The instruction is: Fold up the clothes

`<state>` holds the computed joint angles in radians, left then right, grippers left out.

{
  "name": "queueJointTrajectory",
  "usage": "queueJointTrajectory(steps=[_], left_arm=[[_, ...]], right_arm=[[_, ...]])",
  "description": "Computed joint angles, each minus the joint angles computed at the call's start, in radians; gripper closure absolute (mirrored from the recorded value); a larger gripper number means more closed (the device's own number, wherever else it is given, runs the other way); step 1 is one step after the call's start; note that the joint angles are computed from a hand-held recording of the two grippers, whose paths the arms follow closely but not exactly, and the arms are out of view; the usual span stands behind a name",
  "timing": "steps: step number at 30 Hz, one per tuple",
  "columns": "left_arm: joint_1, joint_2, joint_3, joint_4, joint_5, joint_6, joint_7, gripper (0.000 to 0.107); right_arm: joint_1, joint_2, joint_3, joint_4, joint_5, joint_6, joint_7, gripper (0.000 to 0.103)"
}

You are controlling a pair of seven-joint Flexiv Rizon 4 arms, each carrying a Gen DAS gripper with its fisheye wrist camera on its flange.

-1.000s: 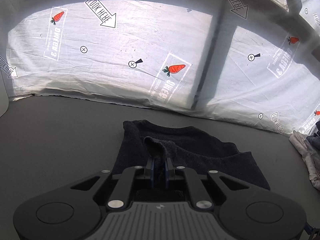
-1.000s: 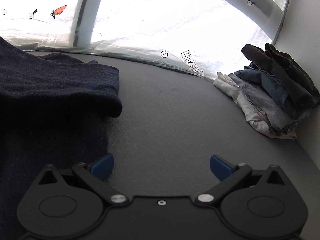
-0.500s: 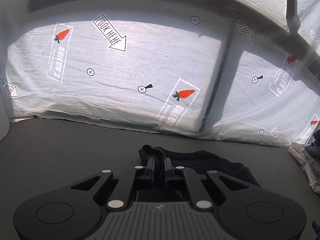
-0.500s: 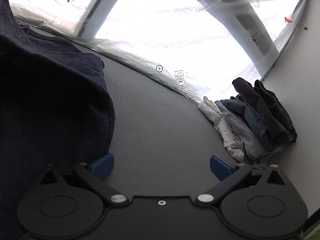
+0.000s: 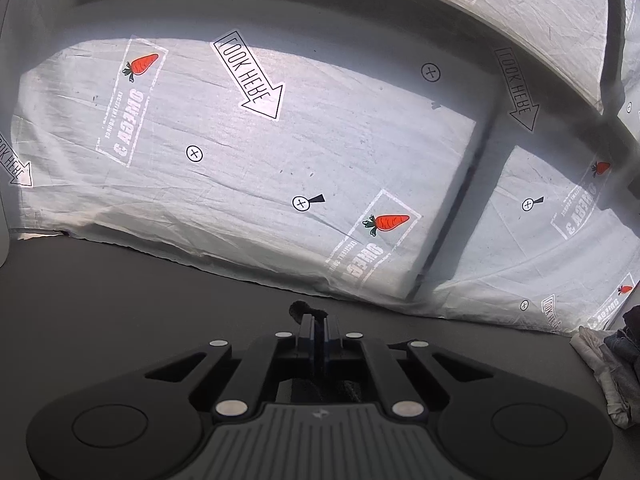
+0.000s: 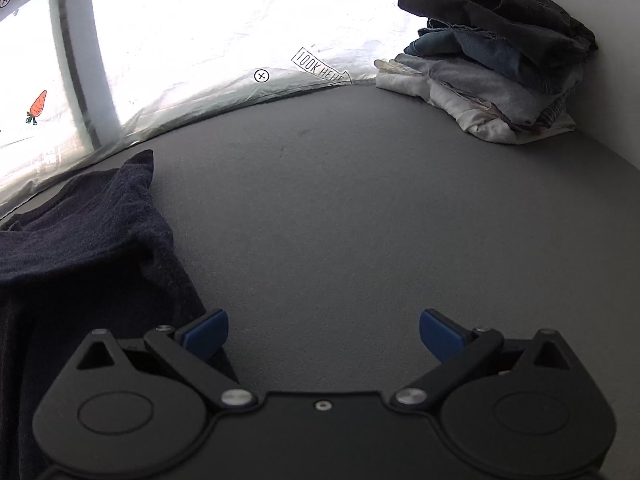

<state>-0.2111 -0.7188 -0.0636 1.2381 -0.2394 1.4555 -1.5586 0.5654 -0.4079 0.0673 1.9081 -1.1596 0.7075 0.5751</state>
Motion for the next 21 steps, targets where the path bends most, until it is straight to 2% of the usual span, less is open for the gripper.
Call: queueJointTrajectory(steps=[3,5,9,13,15,17,18,19,21], left_arm=[[0.002,-0.007,0.006,-0.018,-0.003,0.014,-0.011,0.107],[-0.007,-0.015,0.035,-0.039,0.002,-0.017,-0.025,0.107],[-0.019,-0.03,0.088,-0.08,0.029,-0.108,-0.065,0.107],[-0.011,-0.011,0.094,-0.022,0.053,-0.218,-0.112,0.102],[-0.003,0.002,0.086,0.024,0.066,-0.256,-0.118,0.086],[-0.009,0.011,0.101,0.053,0.092,-0.303,-0.139,0.058],[-0.01,0.014,0.104,0.066,0.103,-0.321,-0.147,0.053],[-0.004,0.018,0.096,0.082,0.105,-0.33,-0.148,0.046],[0.014,0.028,0.07,0.117,0.097,-0.342,-0.141,0.039]], right_arm=[[-0.013,0.02,-0.006,0.032,-0.045,0.074,0.143,0.0],[-0.017,0.025,-0.005,0.039,-0.058,0.09,0.214,0.0],[-0.023,0.011,0.006,0.027,-0.03,0.103,0.193,0.0],[0.0,-0.011,0.007,0.002,0.009,0.071,0.121,0.0],[0.019,-0.029,0.009,-0.021,0.035,0.025,0.046,0.0],[0.044,-0.052,0.011,-0.054,0.065,-0.038,-0.038,0.0],[0.061,-0.066,0.006,-0.072,0.071,-0.074,-0.066,0.0],[0.072,-0.069,-0.002,-0.074,0.063,-0.087,-0.045,0.0],[0.08,-0.069,-0.009,-0.071,0.052,-0.097,-0.028,0.0]])
